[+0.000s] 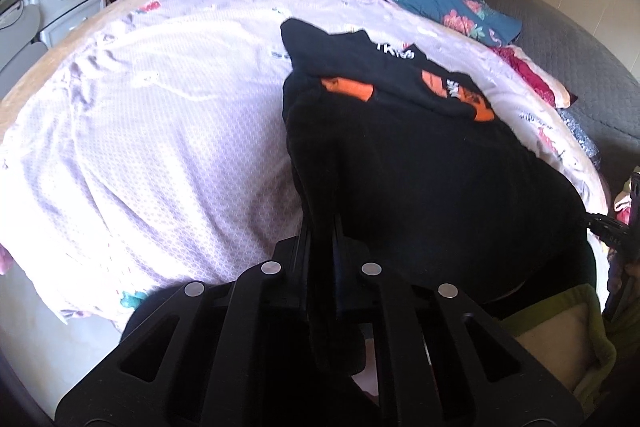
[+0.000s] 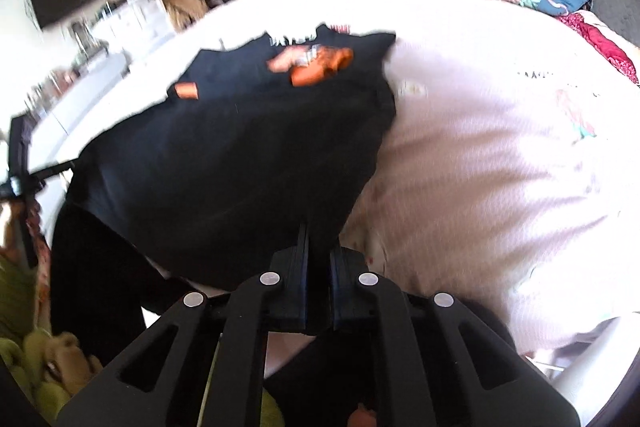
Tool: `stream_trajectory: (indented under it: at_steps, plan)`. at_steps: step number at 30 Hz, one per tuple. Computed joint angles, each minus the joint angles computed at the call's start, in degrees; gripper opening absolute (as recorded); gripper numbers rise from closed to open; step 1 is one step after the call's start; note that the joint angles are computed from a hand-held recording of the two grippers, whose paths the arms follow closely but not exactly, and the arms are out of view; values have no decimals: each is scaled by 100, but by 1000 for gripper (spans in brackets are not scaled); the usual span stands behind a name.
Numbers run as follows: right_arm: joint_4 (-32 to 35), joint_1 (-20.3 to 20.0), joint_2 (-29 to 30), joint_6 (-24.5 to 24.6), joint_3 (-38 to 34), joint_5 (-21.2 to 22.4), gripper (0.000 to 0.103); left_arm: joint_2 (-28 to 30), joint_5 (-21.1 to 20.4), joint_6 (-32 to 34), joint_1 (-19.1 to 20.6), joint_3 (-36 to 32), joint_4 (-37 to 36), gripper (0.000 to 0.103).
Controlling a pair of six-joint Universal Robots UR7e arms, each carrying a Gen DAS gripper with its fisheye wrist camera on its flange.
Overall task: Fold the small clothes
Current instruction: 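Lift the hem with both grippers and fold it toward the collar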
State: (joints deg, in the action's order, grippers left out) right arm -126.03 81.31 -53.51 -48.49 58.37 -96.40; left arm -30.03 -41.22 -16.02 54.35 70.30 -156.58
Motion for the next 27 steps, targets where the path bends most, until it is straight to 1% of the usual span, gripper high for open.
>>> stream_trajectory:
  at_steps: [1,6,10,13,20,24,27]
  plan:
    - [-38,-7,-21,45,-26,164,7,-5,-6,23,-3,0,-77,3]
    - [-321,-42,-7,207,-166,539,7,29,0,30,17,-101,-179,3]
    - [-497,-40,17,253,-206,646,7,72,24,91,4,-205,-258,3]
    - [-559,-20,59,267,-268,699,7,134,77,234,-30,-342,-326,3]
    - [-823,35,127,309,-328,673,7,319,162,523,-65,-717,-440,3]
    - [-798,53,266,438,-554,658,7,407,150,625,-49,-880,-462,3]
    - [-827,95,399,421,-733,603,7,487,161,703,-28,-1048,-462,3]
